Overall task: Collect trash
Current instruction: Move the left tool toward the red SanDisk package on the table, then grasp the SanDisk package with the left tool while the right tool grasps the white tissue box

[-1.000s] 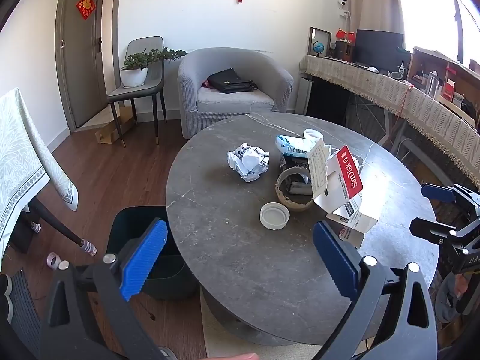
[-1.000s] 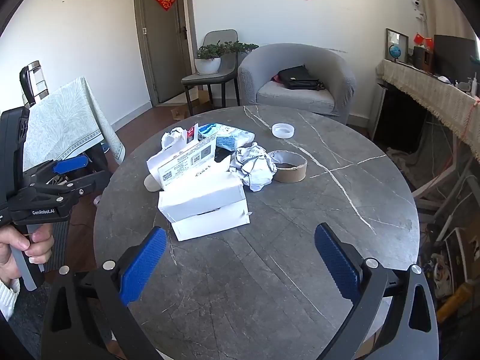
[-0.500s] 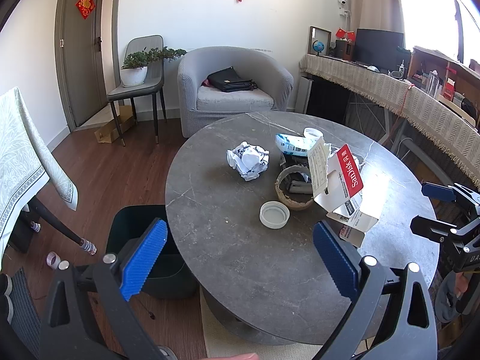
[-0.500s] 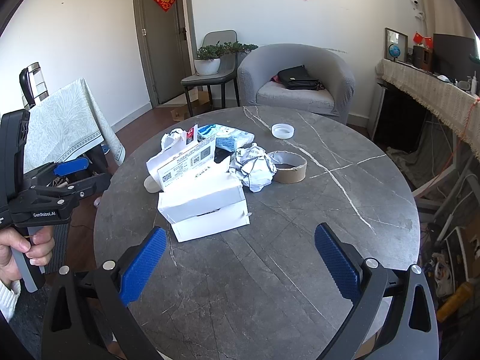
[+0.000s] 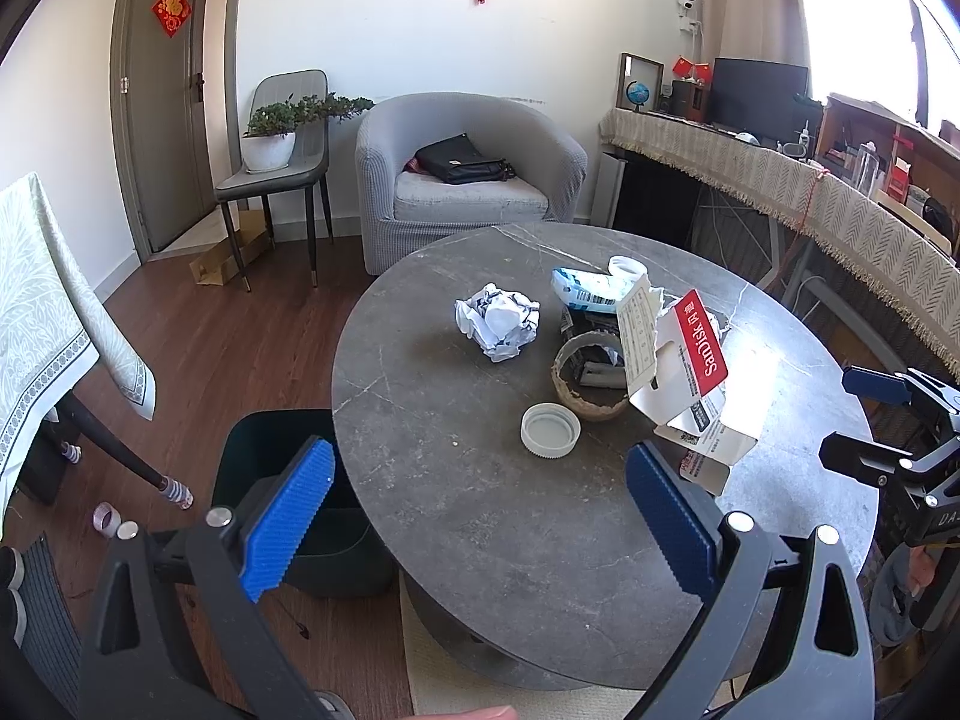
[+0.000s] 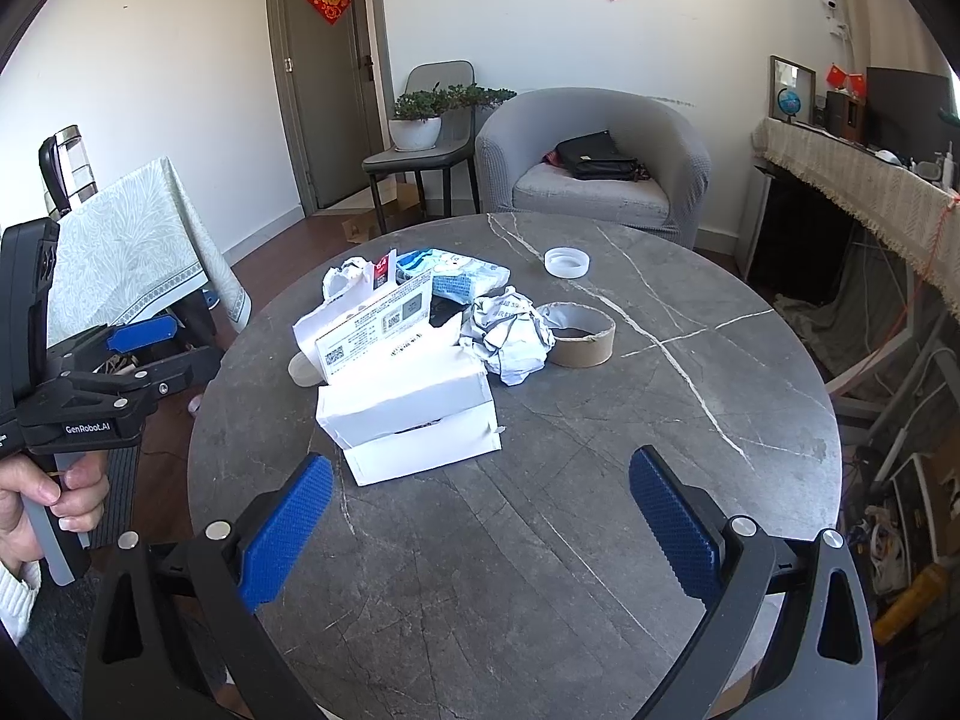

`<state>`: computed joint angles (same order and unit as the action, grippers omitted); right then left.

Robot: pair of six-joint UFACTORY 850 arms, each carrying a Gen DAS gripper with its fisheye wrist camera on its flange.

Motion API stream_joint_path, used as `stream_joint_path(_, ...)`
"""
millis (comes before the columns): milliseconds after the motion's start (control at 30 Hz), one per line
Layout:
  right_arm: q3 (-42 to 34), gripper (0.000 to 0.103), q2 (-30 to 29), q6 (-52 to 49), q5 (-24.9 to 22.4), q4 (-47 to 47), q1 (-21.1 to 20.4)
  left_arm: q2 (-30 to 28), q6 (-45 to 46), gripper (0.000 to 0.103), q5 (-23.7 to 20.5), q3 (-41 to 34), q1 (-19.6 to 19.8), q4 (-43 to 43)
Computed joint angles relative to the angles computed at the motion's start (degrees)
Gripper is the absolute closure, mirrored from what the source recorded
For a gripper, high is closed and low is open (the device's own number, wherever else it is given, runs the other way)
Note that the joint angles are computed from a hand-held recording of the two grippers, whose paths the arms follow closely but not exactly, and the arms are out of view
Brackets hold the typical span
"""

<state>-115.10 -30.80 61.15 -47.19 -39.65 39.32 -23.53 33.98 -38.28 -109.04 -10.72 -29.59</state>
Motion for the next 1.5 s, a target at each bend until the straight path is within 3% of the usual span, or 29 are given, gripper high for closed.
stream_joint_path(267, 0.2, 0.003, 0.1, 0.3, 0.2, 0.0, 0.0, 0.1, 2.1, 0.004, 0.0, -0.1, 0.3, -1.7)
stream_joint_path(433, -0.8, 0.003, -0.6, -0.6, 1.0, 1.9, -0.4, 1.6, 7.0, 0.005, 2.8, 1.8, -0.3, -4.2)
stream_joint_path(567, -2.9, 0.003, -2.1, -4.7, 1.1, 4.7, -0.5, -0.5, 10.8, 0.005, -2.1, -1.6, -0.3, -9.1)
stream_joint_path(667, -3.9, 0.003, -3.1, -7.5, 1.1, 6.6, -0.6, -0.6, 13.5, 0.005, -0.8, -1.3, -0.6, -14.3)
stream_joint_path(800, -3.7, 0.003, -3.3, -9.2, 2.2, 8.5, -1.3, -2.6, 12.6, 0.007, -3.8, -3.8, -0.4, -19.1)
stream_joint_path(900, -4.2, 0.003, -3.7, -11.4, 2.5, 10.0, -1.8, -4.9, 10.9, 0.017, -6.3, -7.3, -1.0, -18.1)
stream_joint_path(1200, -1.7, 0.003, -2.6, -16.9, 6.1, 16.1, -3.8, -9.7, 6.9, 0.019, -11.0, -14.5, -3.7, -11.6)
stream_joint_path(1500, -2.2, 0.003, -3.5, -20.1, 7.4, 20.2, -4.7, -20.2, -6.7, 0.028, -22.5, -30.1, -2.5, -9.2)
